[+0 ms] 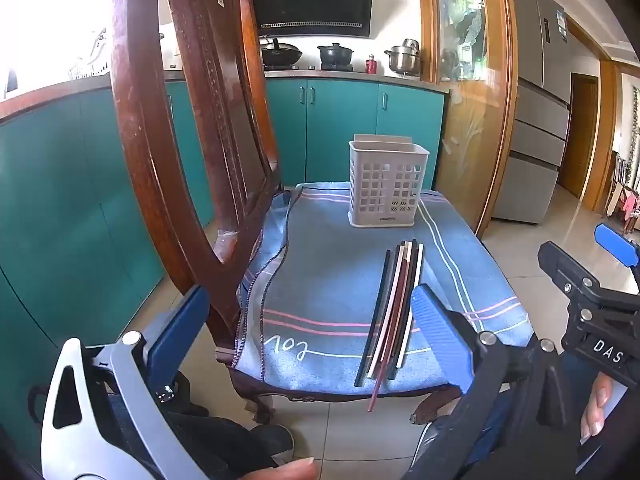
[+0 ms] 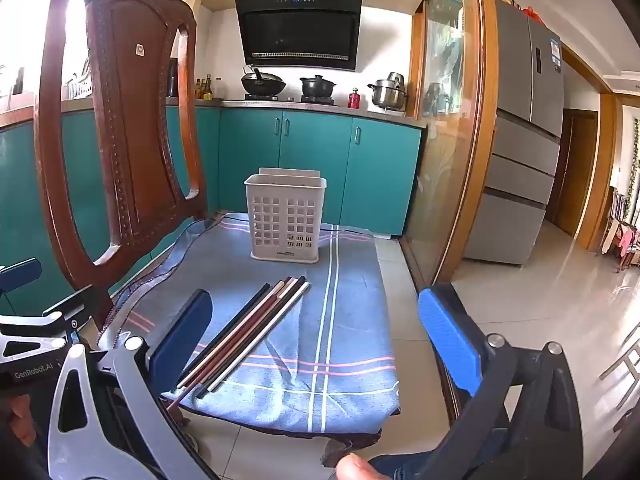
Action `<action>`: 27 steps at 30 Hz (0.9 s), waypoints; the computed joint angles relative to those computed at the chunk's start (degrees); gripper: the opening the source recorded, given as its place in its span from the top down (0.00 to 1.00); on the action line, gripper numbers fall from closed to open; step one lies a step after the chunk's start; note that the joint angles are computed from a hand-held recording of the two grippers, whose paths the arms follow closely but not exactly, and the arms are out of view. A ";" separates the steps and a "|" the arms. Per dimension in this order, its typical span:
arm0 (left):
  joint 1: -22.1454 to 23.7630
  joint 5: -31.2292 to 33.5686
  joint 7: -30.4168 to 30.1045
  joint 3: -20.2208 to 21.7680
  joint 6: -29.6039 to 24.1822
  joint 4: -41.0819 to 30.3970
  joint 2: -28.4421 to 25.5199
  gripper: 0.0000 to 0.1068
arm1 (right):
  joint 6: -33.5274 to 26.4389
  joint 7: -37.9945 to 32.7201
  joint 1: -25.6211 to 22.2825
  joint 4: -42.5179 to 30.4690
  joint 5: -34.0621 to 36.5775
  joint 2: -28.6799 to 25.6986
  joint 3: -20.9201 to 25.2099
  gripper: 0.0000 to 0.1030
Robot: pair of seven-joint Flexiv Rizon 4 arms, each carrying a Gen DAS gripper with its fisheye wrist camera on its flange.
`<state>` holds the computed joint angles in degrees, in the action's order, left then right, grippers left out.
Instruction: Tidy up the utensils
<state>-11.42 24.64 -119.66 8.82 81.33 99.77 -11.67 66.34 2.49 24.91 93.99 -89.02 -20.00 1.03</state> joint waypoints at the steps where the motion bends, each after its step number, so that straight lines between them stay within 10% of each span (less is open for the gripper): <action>1: 0.04 -0.10 0.14 -0.08 -0.19 0.00 0.02 0.07 | 0.05 0.24 -0.02 0.05 -0.33 0.05 -0.06 0.02; 27: 0.11 0.17 0.75 -0.81 -1.18 0.08 0.69 0.07 | 0.71 2.66 -0.84 0.81 -1.77 0.61 0.51 0.02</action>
